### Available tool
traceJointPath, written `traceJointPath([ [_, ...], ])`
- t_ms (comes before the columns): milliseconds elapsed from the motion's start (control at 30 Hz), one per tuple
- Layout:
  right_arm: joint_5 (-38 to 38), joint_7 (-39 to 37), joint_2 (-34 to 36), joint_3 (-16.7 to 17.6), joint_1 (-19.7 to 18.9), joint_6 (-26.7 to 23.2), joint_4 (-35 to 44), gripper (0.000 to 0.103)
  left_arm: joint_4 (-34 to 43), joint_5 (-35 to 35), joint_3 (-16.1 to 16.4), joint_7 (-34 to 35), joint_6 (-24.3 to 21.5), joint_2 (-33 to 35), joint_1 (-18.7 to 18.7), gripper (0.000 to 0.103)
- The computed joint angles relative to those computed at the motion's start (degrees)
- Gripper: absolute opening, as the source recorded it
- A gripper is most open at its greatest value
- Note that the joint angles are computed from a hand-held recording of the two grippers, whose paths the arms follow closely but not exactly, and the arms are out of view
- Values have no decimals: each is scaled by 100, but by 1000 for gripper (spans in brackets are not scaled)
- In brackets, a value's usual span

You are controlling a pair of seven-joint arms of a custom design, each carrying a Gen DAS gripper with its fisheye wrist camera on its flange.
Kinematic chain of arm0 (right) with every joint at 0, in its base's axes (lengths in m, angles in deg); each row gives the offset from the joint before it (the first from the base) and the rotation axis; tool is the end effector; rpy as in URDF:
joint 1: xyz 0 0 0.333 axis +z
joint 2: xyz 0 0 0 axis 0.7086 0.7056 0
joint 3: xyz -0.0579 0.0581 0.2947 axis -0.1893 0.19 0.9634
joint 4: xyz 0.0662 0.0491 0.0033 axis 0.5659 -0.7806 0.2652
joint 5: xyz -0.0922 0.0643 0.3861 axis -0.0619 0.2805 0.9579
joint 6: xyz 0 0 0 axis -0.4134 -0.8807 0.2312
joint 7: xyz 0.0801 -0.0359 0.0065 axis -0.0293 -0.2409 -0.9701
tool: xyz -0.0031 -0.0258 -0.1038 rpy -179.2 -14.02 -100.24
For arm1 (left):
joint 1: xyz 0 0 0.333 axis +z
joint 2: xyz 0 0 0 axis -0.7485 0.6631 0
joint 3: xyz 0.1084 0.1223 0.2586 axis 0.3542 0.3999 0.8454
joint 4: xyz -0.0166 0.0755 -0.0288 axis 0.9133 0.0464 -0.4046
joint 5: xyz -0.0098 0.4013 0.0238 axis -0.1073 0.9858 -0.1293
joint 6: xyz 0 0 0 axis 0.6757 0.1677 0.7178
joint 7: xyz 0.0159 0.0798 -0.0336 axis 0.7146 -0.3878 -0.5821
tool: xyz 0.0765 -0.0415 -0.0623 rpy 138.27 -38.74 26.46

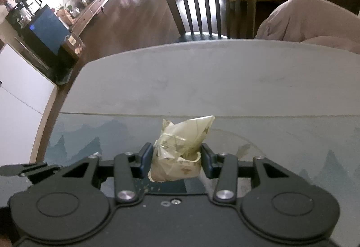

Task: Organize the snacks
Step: 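Carry the cream bag and black ball into the box and open both tools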

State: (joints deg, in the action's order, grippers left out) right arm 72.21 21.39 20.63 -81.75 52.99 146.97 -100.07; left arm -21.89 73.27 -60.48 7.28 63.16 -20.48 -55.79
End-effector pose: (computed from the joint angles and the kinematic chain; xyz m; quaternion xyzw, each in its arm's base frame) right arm 0.6240 0.0818 0.4898 -0.6371 0.7291 -0.0711 0.2396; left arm 0.6309 -0.2010 0.4970 -0.5985 0.7792 -0.1539 0.1043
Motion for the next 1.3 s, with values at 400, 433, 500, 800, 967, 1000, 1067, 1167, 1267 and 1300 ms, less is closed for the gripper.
traceJointPath([
  [400,-612,770,-1516,229,63,169,-1110,44,-864,-619,106,622,344,-1295,56,31],
  [433,-611,807,-1637,251,67,179,-1189,44,-923,-675,129,688,326,-1399,48,31],
  [500,-620,884,-1892,302,72,197,-1355,44,-1048,-729,172,763,214,-1648,24,31],
  [800,-558,1127,-2817,514,148,143,-2046,44,-1582,-1088,470,1213,-306,-2592,-94,31],
  [967,-383,1182,-3268,615,289,13,-2442,44,-2056,-1185,641,1531,-625,-3133,-148,31],
  [1000,-372,1203,-3316,652,309,-29,-2492,44,-2152,-1169,660,1565,-687,-3221,-150,31],
  [1067,-328,1227,-3417,692,358,-59,-2601,44,-2352,-1185,716,1626,-814,-3406,-158,31],
  [1167,-201,1255,-3518,730,461,-73,-2770,44,-2649,-1203,792,1765,-962,-3667,-181,31],
  [1267,-154,1331,-3636,830,557,-54,-2982,44,-3003,-1208,855,1857,-1030,-3933,-198,31],
  [1300,-157,1402,-3689,888,580,-31,-3080,44,-3110,-1220,874,1867,-1072,-3993,-206,32],
])
